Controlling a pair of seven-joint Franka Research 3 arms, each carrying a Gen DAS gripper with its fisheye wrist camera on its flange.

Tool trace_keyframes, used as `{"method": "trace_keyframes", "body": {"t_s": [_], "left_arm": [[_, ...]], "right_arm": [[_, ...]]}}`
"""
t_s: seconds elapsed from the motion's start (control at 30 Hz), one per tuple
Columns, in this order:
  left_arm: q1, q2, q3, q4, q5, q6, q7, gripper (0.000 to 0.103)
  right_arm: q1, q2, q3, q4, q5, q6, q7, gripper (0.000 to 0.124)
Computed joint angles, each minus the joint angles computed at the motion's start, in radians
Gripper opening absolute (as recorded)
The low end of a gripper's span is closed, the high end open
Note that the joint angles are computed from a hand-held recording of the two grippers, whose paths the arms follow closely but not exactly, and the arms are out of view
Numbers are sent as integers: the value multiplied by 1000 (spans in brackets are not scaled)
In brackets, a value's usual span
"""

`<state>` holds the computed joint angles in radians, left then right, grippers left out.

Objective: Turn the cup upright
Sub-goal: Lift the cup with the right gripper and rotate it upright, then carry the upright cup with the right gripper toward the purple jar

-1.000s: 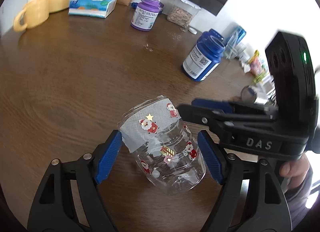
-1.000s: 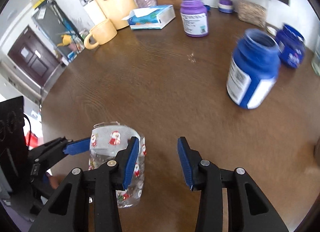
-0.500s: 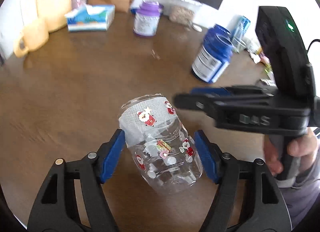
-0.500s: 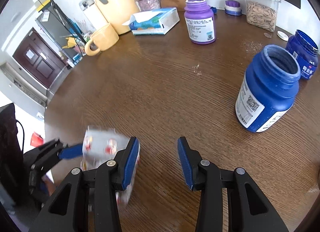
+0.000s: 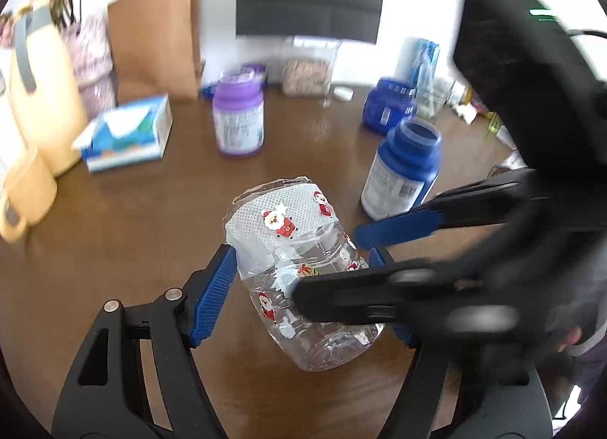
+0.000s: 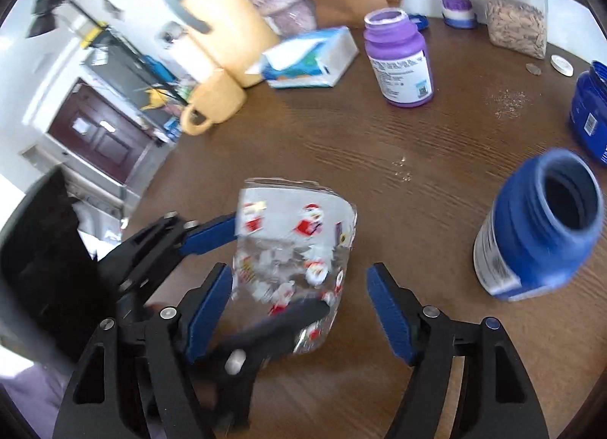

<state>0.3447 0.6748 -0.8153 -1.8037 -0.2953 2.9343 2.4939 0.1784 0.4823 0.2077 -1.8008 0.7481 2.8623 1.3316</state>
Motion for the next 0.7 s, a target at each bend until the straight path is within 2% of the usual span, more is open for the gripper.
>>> {"method": "trace_keyframes", "body": {"t_s": [0.07,0.13,0.17,0.2,0.3,0.43,0.47,0.53,0.6,0.67,0.7], "left_arm": [[25,25,-36,13,-4,0,32,68],[31,38,-52,12,11,36,59,68],[32,40,-55,6,24,61,63,72],[19,42,-41,9,44,77,53,73],[7,53,-24,37,84,54,12,74],[-23,72,13,113,87,-48,-40,74],[-20,95,8,154,72,-111,-31,74],[-23,138,7,235,31,-217,-27,73],[-48,194,23,354,0,-355,-42,71],[-84,223,47,427,-15,-404,-40,70],[-94,221,52,427,-23,-382,-16,70]], "right_arm": [[6,41,-15,67,-22,-46,30,77],[13,70,-28,110,-43,-65,61,76],[20,80,-34,123,-50,-56,79,71],[23,85,-38,132,-61,-55,89,70],[38,103,-54,158,-107,-53,131,68],[23,111,-36,153,-111,27,123,68],[17,105,-28,138,-109,57,112,68],[44,100,-56,117,-156,118,118,69],[31,107,-35,115,-179,162,74,69],[78,116,-97,128,-238,180,111,69],[101,119,-129,133,-268,184,134,69]]}}
